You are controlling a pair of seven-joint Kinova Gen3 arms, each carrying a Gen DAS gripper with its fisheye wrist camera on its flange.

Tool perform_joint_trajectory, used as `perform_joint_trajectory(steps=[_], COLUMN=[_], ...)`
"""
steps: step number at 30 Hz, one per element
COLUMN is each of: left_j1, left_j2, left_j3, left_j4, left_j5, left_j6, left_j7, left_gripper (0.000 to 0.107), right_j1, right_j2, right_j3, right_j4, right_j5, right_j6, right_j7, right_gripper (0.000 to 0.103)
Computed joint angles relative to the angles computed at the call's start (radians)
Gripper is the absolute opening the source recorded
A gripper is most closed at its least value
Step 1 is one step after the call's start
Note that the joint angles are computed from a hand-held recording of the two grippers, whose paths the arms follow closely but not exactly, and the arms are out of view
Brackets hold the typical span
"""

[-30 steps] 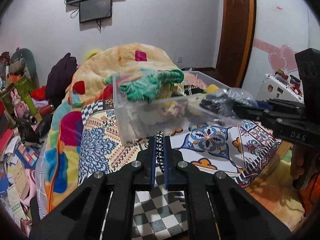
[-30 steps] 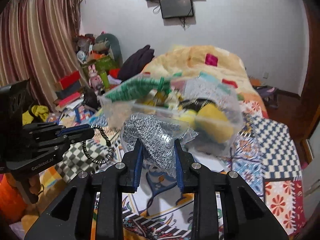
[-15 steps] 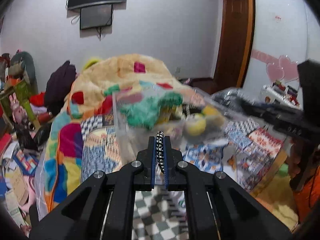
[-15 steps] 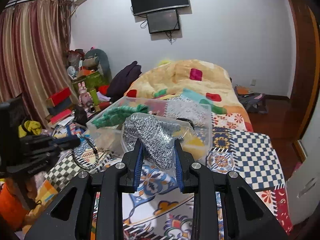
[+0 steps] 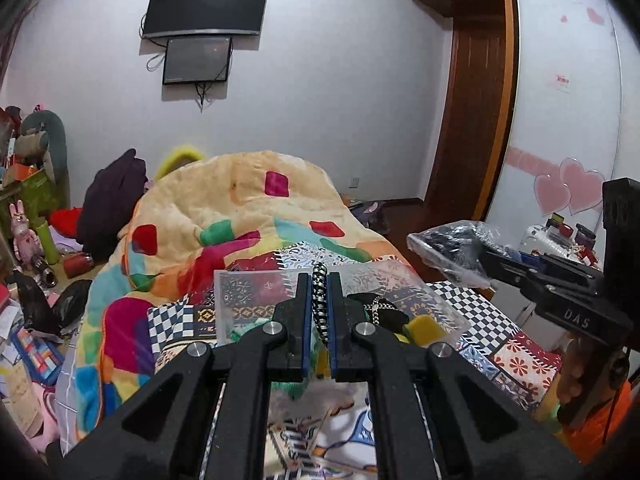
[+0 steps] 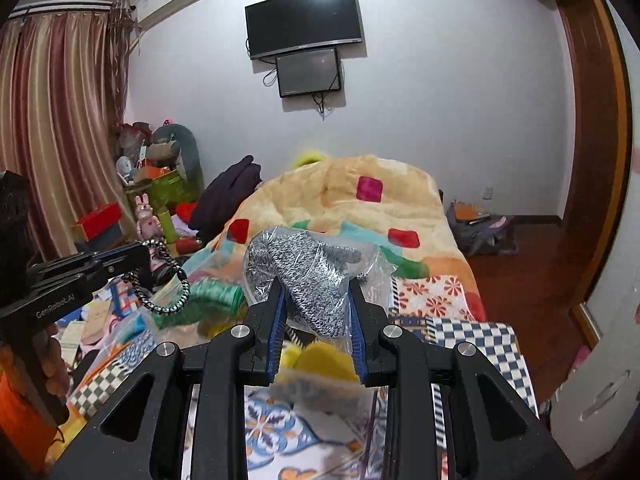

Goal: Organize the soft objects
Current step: 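Carry the braided cord and bagged grey item over the clear box, then release the braided cord from the left tool while the right tool drops the bagged item into the box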

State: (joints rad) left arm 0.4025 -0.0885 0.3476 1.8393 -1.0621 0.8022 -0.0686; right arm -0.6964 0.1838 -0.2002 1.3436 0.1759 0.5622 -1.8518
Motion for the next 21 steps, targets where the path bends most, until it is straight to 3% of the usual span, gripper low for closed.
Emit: perform_joint_trajectory(steps=[6,16,19,21], left_j1=[-0.026,0.016,0.021,0.034], left_j2=[0.057,0.134,0.13,0.128], left_j3=[-0.072,-0.144,-0.151,-0.147], left_j4=[-0.028,-0.055,-0.054,-0.051], left_j5=[0.138,0.25,0.266,0.244], left_j6=[-0.103,-0.093,-0.098,-0.085], left_j7=[-0.135,-0.226,-0.243,-0.22], left_gripper=[0.006,0.006,0.019,0.036], right_j1=[-0.013,-0.067,-0.082,-0.081], right_j2=[0.084,0.186,0.193,0.198], right_j3=[-0.005,0.034,0.046,0.045], right_j4=[-0.081,-0.181,-0.194,-0.209], right_j5=[-0.023,-0.02,-0.001,-0.004], right_j6=[0.063,0.195,0.224,0.246], right_j7=[0.054,0.082,0.076,0.083], right_gripper=[0.026,0.027,0.028,0.041])
